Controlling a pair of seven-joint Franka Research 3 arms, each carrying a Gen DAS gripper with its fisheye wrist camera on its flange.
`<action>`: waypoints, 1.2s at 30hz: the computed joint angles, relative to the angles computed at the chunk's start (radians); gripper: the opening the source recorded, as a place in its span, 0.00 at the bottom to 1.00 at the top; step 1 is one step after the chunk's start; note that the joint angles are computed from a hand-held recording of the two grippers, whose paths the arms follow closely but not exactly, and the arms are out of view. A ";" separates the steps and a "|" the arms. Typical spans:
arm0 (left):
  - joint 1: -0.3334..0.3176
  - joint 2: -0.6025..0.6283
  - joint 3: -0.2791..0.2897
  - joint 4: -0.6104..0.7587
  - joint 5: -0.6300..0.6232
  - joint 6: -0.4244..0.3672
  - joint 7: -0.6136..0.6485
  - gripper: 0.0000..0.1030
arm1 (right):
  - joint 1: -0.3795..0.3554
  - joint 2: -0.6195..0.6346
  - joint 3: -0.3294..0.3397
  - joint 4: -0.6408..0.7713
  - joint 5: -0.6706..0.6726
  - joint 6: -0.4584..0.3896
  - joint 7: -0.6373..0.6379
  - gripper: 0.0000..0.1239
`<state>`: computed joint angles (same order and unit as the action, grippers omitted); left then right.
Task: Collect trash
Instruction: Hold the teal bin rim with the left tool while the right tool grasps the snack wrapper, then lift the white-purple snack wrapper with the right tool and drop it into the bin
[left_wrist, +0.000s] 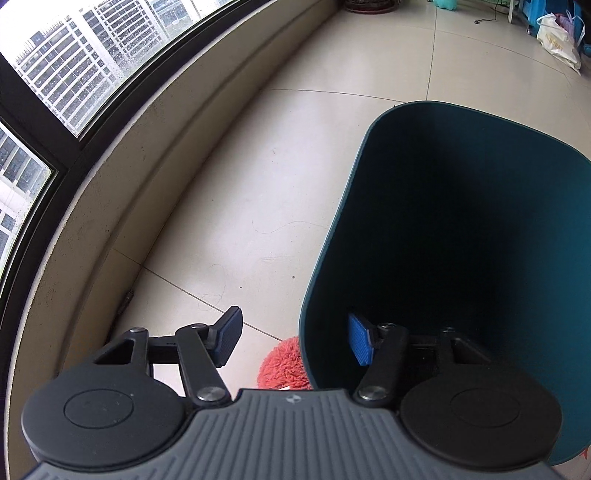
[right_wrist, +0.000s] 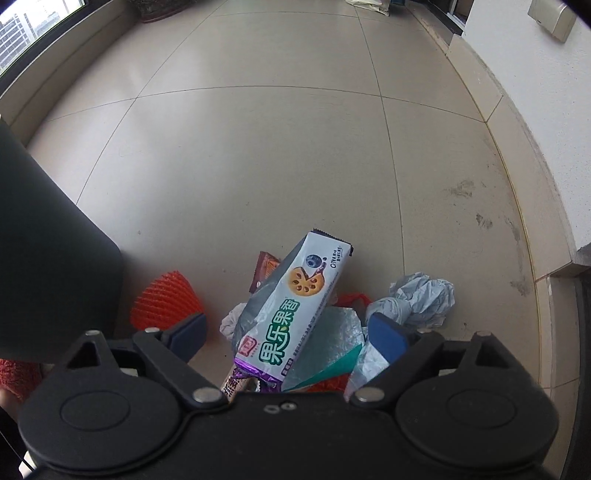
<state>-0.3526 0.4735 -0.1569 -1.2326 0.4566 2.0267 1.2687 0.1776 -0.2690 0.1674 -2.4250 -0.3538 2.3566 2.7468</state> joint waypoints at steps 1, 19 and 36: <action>-0.004 0.004 0.002 0.005 0.005 -0.011 0.001 0.50 | -0.004 0.021 -0.006 0.001 0.005 0.014 0.006 0.72; -0.015 -0.078 -0.040 -0.086 -0.043 -0.078 0.055 0.15 | 0.042 0.222 -0.089 0.065 0.060 0.026 0.074 0.38; 0.017 -0.105 -0.051 -0.124 -0.087 -0.057 0.090 0.16 | 0.043 0.011 -0.032 0.126 0.015 -0.131 -0.032 0.03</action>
